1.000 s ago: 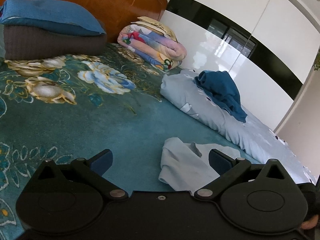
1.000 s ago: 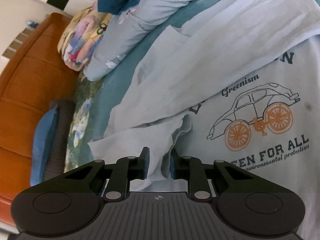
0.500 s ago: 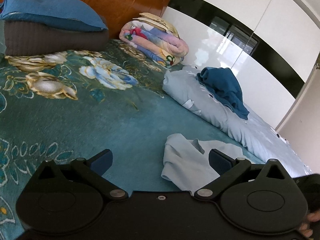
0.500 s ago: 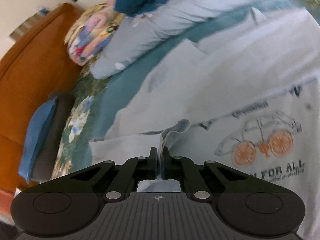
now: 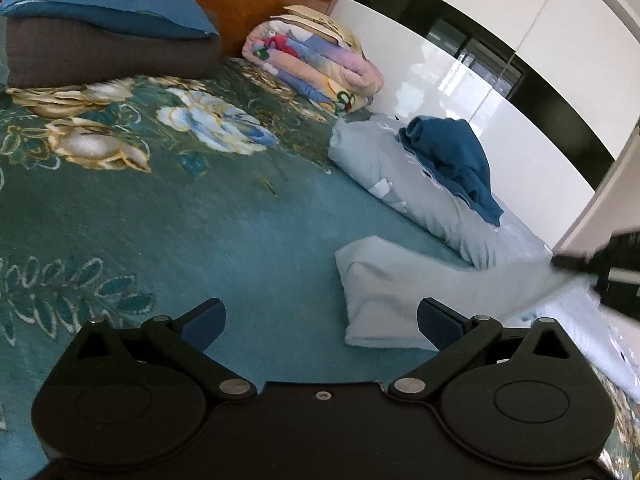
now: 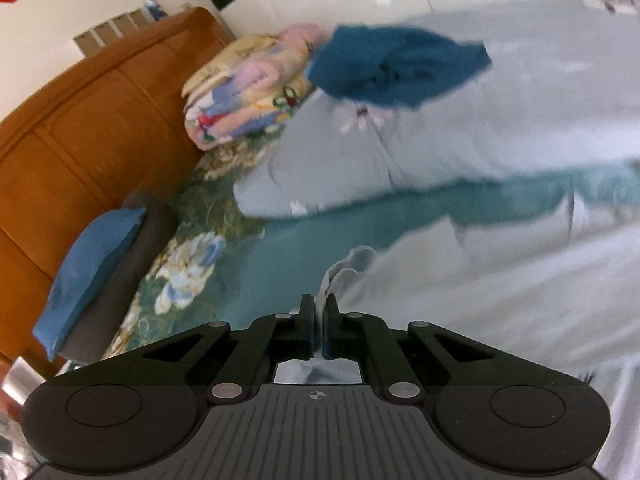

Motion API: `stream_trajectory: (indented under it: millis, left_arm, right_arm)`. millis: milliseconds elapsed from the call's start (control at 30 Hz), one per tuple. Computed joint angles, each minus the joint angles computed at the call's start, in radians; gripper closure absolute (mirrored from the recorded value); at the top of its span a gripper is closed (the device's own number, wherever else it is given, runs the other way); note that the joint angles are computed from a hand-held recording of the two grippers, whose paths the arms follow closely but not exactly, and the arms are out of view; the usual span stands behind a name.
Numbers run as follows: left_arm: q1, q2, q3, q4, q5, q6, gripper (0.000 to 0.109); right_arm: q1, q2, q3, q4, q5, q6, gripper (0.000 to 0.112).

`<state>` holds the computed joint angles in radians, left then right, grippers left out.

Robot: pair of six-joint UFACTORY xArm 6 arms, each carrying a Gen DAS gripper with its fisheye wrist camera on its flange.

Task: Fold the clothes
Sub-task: 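Lift the side edge with the right gripper and fold it over the front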

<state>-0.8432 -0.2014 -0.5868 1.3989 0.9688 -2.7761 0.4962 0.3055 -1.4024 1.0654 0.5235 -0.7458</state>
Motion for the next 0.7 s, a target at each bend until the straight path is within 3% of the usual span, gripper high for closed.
stream_trajectory:
  millis: [300,500,700]
  left_arm:
    - [0.081,0.131,-0.112,0.066,-0.154,0.112,0.007]
    - [0.144,0.248,-0.246,0.175,-0.256,0.111,0.007]
    - [0.191,0.400,-0.423,0.040,-0.313,0.376,0.008]
  right_arm:
    - [-0.029,0.039,-0.142,-0.076,-0.031,0.020,0.110]
    - [-0.053,0.049,-0.202,-0.074,-0.019,0.001,0.109]
    - [-0.093,0.063,-0.241,-0.018,-0.005,-0.044,0.110]
